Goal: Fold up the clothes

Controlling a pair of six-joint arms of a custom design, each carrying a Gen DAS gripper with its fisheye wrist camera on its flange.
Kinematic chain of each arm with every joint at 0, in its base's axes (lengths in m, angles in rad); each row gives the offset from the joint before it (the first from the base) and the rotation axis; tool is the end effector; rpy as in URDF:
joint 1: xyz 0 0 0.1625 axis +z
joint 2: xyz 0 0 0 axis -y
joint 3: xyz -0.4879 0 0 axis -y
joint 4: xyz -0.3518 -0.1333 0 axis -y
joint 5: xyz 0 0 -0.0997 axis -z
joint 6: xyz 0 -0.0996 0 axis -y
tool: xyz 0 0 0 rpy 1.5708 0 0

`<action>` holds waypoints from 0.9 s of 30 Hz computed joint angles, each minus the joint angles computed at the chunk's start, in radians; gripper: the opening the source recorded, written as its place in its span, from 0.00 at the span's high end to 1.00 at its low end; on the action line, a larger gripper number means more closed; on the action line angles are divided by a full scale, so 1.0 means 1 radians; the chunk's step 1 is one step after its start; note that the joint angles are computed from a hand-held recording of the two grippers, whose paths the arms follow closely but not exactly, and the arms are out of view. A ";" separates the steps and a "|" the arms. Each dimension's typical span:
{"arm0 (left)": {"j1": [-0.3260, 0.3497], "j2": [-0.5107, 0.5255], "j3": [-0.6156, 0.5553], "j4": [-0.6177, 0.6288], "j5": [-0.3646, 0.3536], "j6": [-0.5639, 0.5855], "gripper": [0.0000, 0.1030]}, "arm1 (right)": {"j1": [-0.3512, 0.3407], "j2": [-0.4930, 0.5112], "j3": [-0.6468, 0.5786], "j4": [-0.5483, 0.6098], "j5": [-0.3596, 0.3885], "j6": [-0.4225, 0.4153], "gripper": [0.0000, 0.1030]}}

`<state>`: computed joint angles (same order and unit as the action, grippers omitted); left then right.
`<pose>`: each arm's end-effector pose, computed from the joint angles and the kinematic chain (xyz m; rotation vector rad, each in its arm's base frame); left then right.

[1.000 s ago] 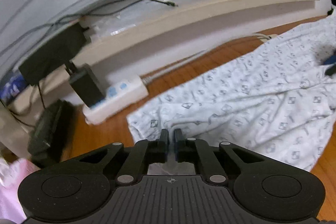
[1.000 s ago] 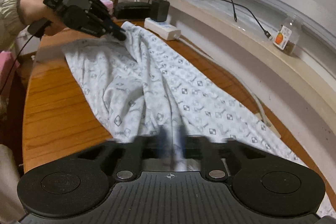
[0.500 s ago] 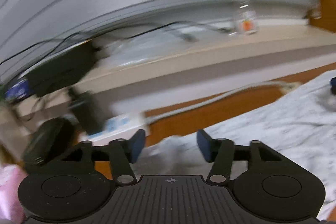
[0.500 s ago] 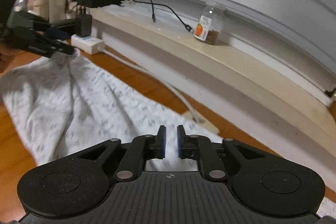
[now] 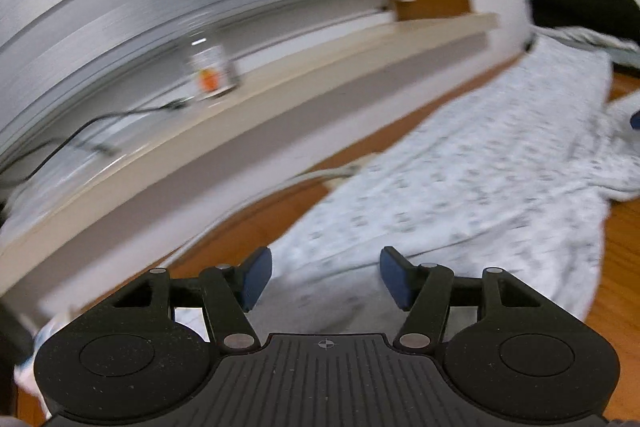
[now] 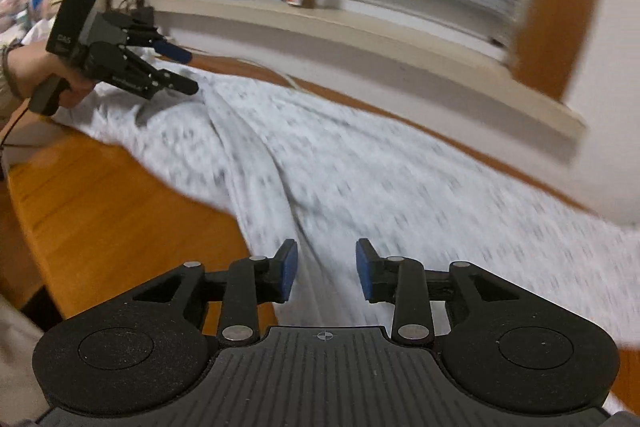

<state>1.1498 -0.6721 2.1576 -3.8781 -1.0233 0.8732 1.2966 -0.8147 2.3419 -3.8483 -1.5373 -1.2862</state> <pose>-0.0525 -0.5703 0.1309 1.1677 2.0143 -0.8358 -0.0014 -0.5095 0.1612 1.2445 -2.2113 0.7401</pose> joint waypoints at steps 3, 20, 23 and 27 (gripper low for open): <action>-0.023 0.001 0.015 0.033 -0.034 0.016 0.33 | -0.062 -0.043 0.052 -0.023 0.036 0.000 0.63; -0.087 0.076 -0.021 0.199 -0.105 0.023 0.37 | -0.236 -0.139 0.131 0.000 0.119 -0.052 0.76; -0.082 0.080 -0.034 0.219 -0.116 0.022 0.46 | -0.224 -0.142 0.118 -0.010 0.112 -0.052 0.95; -0.066 0.083 -0.081 0.271 -0.154 -0.006 0.59 | -0.182 -0.137 0.085 -0.067 0.116 -0.060 0.95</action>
<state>1.0834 -0.5891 2.0771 -3.6069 -1.1773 0.8672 1.1145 -0.9516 2.4272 -3.9156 -1.4212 -1.3462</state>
